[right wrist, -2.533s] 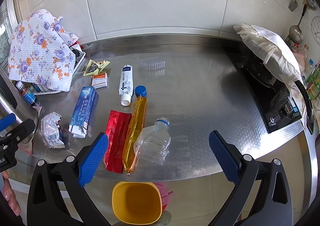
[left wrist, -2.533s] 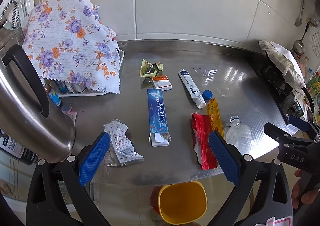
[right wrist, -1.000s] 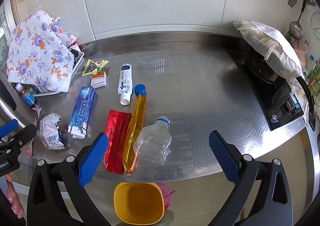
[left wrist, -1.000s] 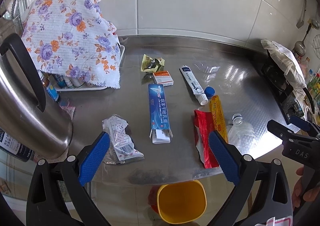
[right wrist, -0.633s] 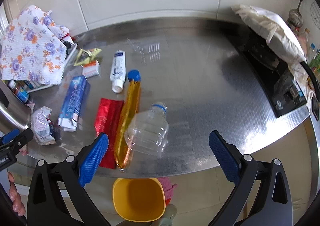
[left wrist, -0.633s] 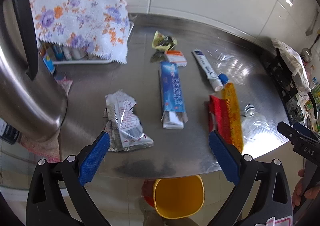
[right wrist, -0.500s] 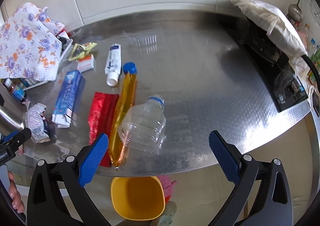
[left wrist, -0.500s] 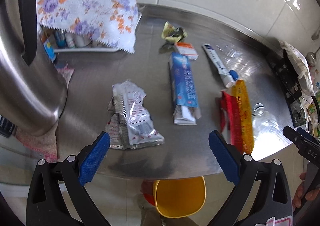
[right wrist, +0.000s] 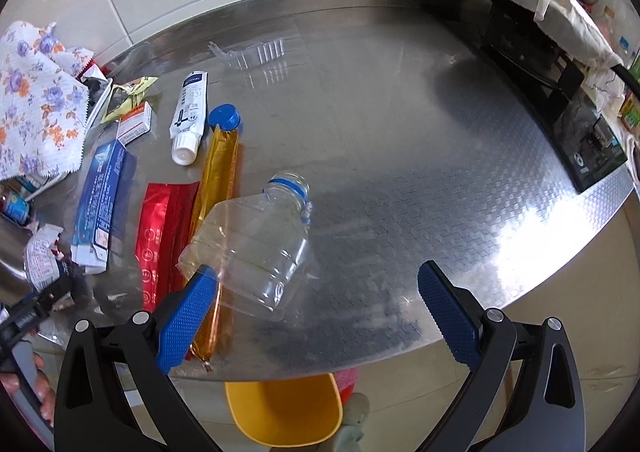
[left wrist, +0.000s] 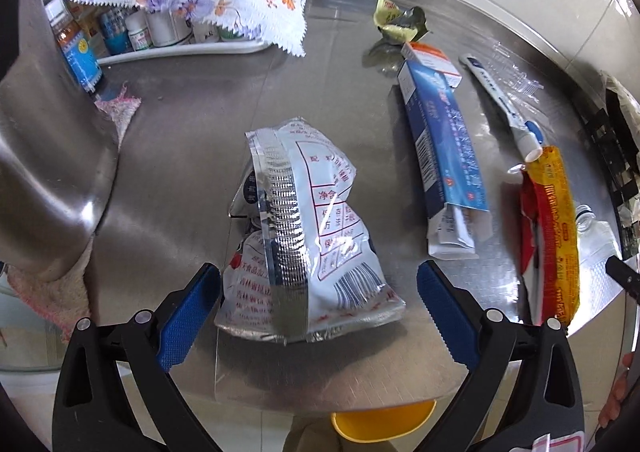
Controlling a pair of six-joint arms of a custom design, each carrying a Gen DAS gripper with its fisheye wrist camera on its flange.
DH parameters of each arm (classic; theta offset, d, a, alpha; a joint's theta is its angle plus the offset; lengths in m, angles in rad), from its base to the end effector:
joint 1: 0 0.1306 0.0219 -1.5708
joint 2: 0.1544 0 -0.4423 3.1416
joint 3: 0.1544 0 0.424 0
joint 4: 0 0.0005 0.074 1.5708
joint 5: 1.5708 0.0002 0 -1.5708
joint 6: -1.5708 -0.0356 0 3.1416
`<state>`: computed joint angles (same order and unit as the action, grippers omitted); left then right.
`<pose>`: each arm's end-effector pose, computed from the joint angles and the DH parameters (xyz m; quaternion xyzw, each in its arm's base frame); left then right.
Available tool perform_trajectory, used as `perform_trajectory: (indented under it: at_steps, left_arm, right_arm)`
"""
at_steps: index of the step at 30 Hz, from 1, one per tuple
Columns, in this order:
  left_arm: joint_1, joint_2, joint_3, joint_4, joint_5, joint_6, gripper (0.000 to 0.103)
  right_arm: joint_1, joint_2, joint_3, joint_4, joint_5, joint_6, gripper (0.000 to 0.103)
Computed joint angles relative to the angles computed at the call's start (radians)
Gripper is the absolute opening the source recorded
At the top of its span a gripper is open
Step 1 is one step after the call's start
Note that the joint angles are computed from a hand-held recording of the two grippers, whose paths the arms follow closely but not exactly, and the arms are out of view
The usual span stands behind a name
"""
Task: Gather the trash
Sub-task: 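Grasp the crumpled snack wrapper with left tool while right tool grasps the clear bottle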
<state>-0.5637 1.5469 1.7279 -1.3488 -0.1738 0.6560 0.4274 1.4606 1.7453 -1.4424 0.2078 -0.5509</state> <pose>0.4587 -0.2833 0.5451 -0.0624 0.9742 -0.0445 0.2121 0.4509 0.1967 0.5918 0.0813 0.9703 0.0062 0.2278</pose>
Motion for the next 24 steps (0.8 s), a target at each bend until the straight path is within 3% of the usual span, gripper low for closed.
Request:
perform_trajectory:
  at_steps: [4,6,9,10,11,14,15,24]
  left_arm:
    - [-0.004,0.008,0.001,-0.004,-0.025,-0.019,0.097]
    - [-0.004,0.009,0.0,-0.003,-0.032,-0.025,0.096]
    - [-0.007,0.017,0.008,-0.011,-0.046,-0.038,0.093]
    - [-0.008,0.019,0.012,-0.016,-0.052,-0.045,0.092]
    - [-0.007,0.018,0.011,-0.014,-0.052,-0.047,0.09]
    - [-0.005,0.017,0.014,-0.007,-0.047,-0.049,0.081]
    - [-0.005,0.012,0.01,0.002,-0.043,-0.053,0.076]
    - [-0.016,-0.003,0.0,0.0,-0.069,-0.038,0.064]
  right_arm:
    - [0.014,0.009,0.008,0.009,0.038,0.018,0.1]
    - [0.017,0.018,0.005,0.018,0.046,0.039,0.094]
    - [0.014,0.027,-0.003,0.044,0.038,0.06,0.063]
    - [0.011,0.028,-0.008,0.055,0.028,0.072,0.04]
    - [0.01,0.03,-0.01,0.059,0.031,0.077,0.027]
    - [0.01,0.02,-0.017,0.081,0.054,0.081,0.012]
    - [0.009,0.016,-0.018,0.086,0.058,0.08,0.009]
    - [-0.001,-0.017,-0.02,0.106,0.051,0.091,0.007]
